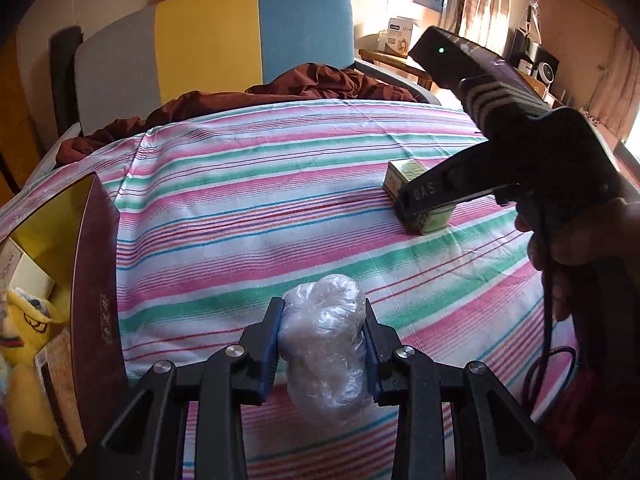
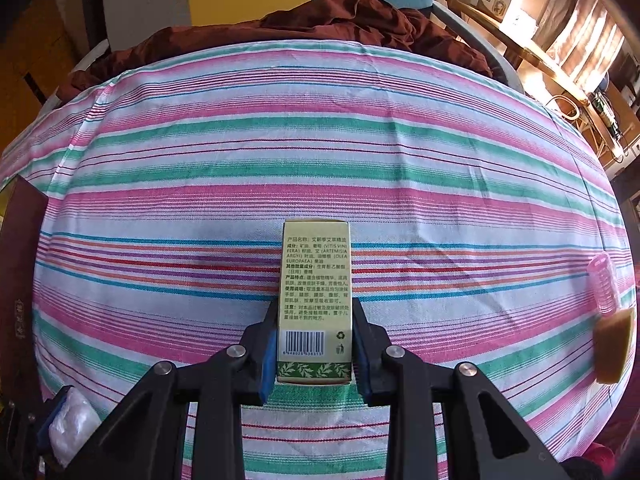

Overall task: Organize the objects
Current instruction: 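Carry the clear plastic bundle over the gold tray with the left gripper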

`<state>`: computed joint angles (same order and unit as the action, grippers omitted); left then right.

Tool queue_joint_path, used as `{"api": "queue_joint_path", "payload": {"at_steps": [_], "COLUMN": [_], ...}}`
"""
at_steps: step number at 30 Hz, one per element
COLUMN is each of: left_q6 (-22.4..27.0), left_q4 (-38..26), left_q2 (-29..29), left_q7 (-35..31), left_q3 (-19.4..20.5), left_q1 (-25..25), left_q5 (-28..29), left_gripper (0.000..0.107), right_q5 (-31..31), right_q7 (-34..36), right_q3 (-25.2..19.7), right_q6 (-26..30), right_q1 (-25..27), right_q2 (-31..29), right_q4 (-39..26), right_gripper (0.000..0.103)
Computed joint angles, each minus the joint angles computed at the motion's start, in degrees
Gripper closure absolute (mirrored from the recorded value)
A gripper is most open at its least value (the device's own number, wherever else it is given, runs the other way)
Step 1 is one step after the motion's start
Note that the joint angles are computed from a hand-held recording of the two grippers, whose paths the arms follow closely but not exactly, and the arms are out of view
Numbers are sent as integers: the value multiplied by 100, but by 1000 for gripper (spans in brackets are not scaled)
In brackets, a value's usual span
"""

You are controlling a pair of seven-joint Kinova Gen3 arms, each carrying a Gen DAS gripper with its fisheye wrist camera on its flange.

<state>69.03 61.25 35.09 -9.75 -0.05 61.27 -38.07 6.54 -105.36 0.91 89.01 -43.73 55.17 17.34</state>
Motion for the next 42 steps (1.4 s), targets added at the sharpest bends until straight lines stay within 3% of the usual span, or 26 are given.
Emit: {"api": "queue_joint_path", "payload": {"at_steps": [7,16,25,35,42], "left_q6": [265,1472,2159,2438,1815], "left_q4": [404,1027,1934,2659,3477], "left_q2": [-488,-1125,-1681,-2030,-2730], "left_q7": [388,1308,2341,3191,3891], "left_q3": [13,225,694,1288,1517], "left_q1": [271,401,175,-262,-730], "left_q5": [-342,-944,-905,-662,-478], "left_gripper": [72,72,72,72,72], "right_q5": [117,294,445,608,643], "right_q7": [-18,-32,-88,-61,-69], "right_q3": [9,-1,-3,58,63], "right_q6": [-289,-590,-730,-614,-609], "right_q1": [-90,-181,-299,-434,-466], "right_q2": [-212,-352,-440,-397,-414], "right_q4": [457,882,1112,993,1021], "right_gripper": [73,73,73,73,73]}}
